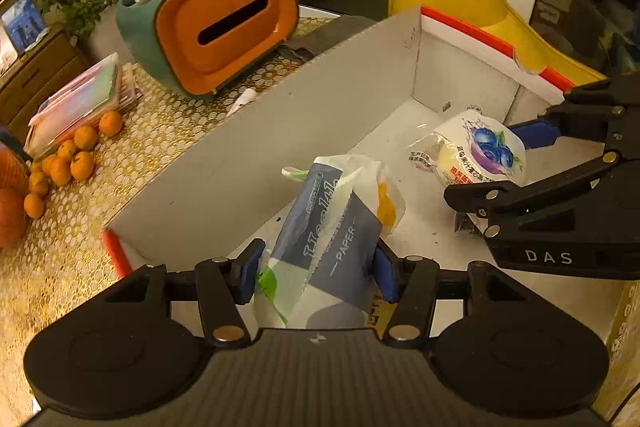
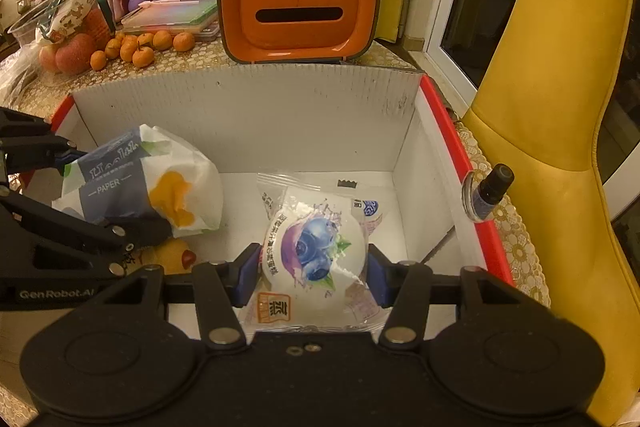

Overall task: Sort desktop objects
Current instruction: 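Carry the tissue pack and blueberry package into the red box with both tools, then open the left tool on the tissue pack while the right tool releases the blueberry package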

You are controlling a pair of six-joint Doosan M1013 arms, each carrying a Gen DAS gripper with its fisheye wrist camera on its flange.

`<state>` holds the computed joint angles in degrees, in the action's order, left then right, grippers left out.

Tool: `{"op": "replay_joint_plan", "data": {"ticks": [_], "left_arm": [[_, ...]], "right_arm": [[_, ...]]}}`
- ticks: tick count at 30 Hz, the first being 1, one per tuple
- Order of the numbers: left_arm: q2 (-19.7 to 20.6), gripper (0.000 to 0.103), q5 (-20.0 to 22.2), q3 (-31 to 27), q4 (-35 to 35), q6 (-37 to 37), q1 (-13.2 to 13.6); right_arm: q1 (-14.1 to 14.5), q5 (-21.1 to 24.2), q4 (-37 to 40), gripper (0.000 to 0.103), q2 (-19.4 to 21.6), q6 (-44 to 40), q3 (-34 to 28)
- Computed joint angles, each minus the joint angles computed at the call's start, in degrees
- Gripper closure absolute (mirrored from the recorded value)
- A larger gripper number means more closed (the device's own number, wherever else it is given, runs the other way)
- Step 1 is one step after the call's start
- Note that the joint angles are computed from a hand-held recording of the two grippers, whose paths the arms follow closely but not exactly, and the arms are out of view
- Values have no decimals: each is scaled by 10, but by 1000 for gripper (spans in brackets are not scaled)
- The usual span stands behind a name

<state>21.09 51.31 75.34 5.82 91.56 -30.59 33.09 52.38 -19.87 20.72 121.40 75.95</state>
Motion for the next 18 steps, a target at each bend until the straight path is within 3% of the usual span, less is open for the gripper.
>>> {"op": "replay_joint_plan", "data": {"ticks": [9, 18], "left_arm": [[22, 44, 37, -32, -3, 13, 0], [11, 32, 12, -22, 2, -17, 8]], "right_arm": [[-5, 6, 3, 48, 3, -1, -4], [1, -18, -25, 31, -9, -5, 10]]}}
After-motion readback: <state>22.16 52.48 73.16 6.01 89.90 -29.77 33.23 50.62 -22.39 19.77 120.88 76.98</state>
